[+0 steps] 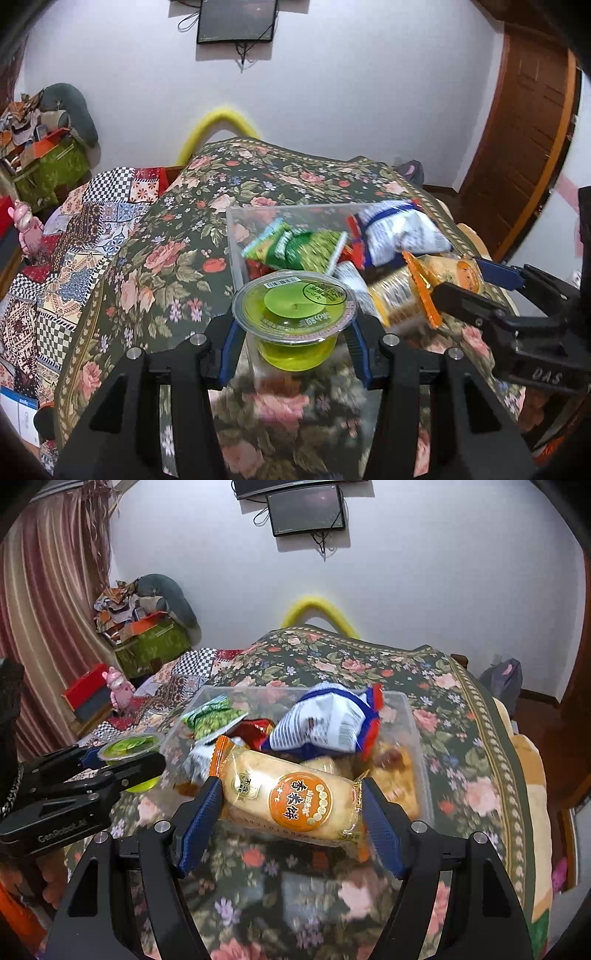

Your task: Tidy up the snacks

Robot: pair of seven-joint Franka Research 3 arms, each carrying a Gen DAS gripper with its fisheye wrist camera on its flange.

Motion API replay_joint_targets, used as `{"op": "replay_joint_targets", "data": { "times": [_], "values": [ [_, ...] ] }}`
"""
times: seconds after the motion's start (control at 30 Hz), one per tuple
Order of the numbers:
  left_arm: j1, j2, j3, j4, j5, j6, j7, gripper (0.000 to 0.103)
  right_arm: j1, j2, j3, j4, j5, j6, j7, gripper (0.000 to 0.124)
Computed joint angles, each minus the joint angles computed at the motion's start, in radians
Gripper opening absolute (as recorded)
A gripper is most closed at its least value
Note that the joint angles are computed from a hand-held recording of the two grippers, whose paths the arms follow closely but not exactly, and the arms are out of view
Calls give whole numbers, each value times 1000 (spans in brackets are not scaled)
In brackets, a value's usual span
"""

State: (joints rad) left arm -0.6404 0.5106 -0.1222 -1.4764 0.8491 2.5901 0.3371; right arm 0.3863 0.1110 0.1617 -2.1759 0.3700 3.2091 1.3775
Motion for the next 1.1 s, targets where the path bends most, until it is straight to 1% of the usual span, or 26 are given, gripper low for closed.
{"op": "replay_joint_targets", "data": {
  "times": [0.03,0.13,0.17,0.3,0.37,0.4,0.43,0.5,0.53,0.63,0.67,0.73,0.77,0.83,0.87,0.93,1.0,1.07,1.1],
  "values": [
    [2,12,0,15,-3,-3,5,49,16,7,-19,8,-17,-4,17,72],
    [5,52,2,65,-24,-14,30,49,99,44,-116,50,-110,-24,113,72],
    [4,62,4,75,-31,-19,35,49,111,55,-131,61,-132,-32,134,72],
    [-13,70,27,78,-21,-31,23,49,110,81,-132,77,-179,-47,158,72],
    [-14,65,25,70,-16,-29,31,51,180,79,-209,68,-251,-36,217,72],
    [-13,63,22,68,-17,-30,40,54,195,80,-228,68,-274,-37,234,72],
    [-10,60,19,63,-20,-30,45,60,211,78,-249,67,-300,-39,253,73],
    [-9,48,18,44,-21,-28,39,67,195,71,-236,61,-314,-42,261,76],
    [-4,40,15,29,-23,-14,38,70,177,66,-219,56,-310,-42,258,78],
    [6,19,8,-7,-28,15,26,72,41,54,-70,51,-204,-58,153,82],
    [5,13,9,-14,-24,16,22,72,15,47,-41,46,-170,-64,123,82],
    [-4,-7,13,-34,-3,15,6,72,7,32,-28,35,-141,-70,98,82],
    [-8,-19,14,-45,11,17,-6,72,13,19,-35,23,-141,-68,97,82],
    [-15,-47,16,-68,45,17,-37,72,52,-7,-79,-4,-190,-52,145,82],
    [-18,-62,16,-80,64,18,-55,72,59,-22,-89,-17,-206,-45,160,82],
    [-26,-101,14,-108,114,16,-102,72,45,-54,-76,-44,-193,-26,154,82],
    [-27,-134,4,-129,157,3,-143,72,46,-82,-83,-64,-227,-19,190,82],
    [-33,-183,-4,-164,231,-3,-211,72,31,-126,-66,-96,-209,1,186,82],
    [-34,-203,-11,-177,263,-10,-238,72,9,-155,-47,-120,-230,19,213,82]
  ]
}}
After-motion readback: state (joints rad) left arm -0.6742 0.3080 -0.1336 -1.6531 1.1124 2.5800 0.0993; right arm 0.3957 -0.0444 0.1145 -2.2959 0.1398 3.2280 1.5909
